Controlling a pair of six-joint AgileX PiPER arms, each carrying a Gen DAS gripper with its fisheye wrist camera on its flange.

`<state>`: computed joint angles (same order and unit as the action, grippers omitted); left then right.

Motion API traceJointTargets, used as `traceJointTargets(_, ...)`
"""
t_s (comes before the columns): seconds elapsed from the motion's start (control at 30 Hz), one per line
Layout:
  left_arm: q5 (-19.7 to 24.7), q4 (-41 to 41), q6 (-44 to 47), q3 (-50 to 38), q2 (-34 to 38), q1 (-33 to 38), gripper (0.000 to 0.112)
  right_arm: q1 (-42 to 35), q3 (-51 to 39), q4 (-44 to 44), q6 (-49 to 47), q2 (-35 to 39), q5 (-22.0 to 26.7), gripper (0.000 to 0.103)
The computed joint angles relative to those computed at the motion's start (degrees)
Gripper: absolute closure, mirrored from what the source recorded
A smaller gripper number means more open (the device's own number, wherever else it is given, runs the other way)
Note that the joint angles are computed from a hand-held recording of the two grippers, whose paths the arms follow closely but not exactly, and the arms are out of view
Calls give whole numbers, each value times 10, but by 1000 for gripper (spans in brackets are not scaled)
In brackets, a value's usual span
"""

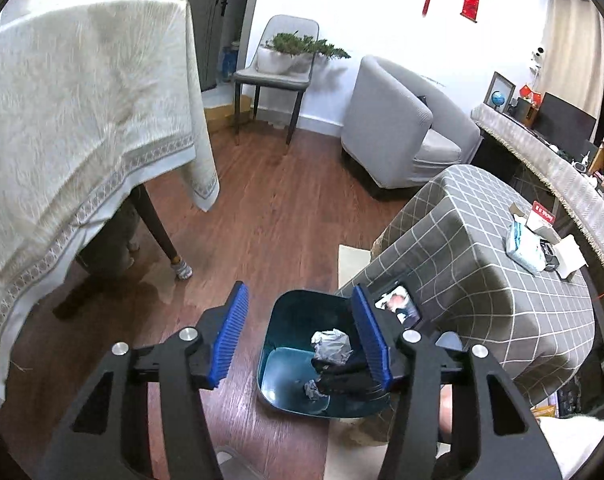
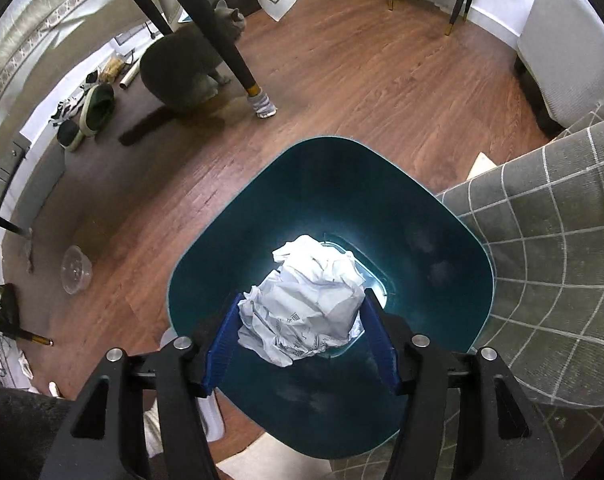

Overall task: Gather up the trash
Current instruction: 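Open the left tool over the bin while the right tool drops its paper ball in, then move the left tool to the blue-and-white Pepsi tissue pack and grasp it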

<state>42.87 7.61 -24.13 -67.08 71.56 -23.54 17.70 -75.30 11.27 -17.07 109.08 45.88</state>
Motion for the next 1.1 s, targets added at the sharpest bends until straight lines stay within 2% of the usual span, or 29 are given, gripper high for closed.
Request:
traceJointTargets(0.2, 17, 36, -21, -23, -10, -19, 56, -7, 6, 13, -13, -13, 2, 25)
traceJointTargets(0.37, 12, 83, -43, -27, -18, -38, 56, -8, 12, 40, -40, -53, 9, 25)
traceJointTargets(0.57, 4, 109, -62, -31, -26, -55, 56, -15, 25, 72, -80, -136, 25, 25)
traceJointTargets(0.83, -18, 130, -95, -51, -27, -77, 52, -83, 9, 145, -161, -231, 70, 25)
traceJointTargets(1.1, -25, 187, -149, -82, 10, -129, 37, -184, -14, 198, -223, -273, 105, 25)
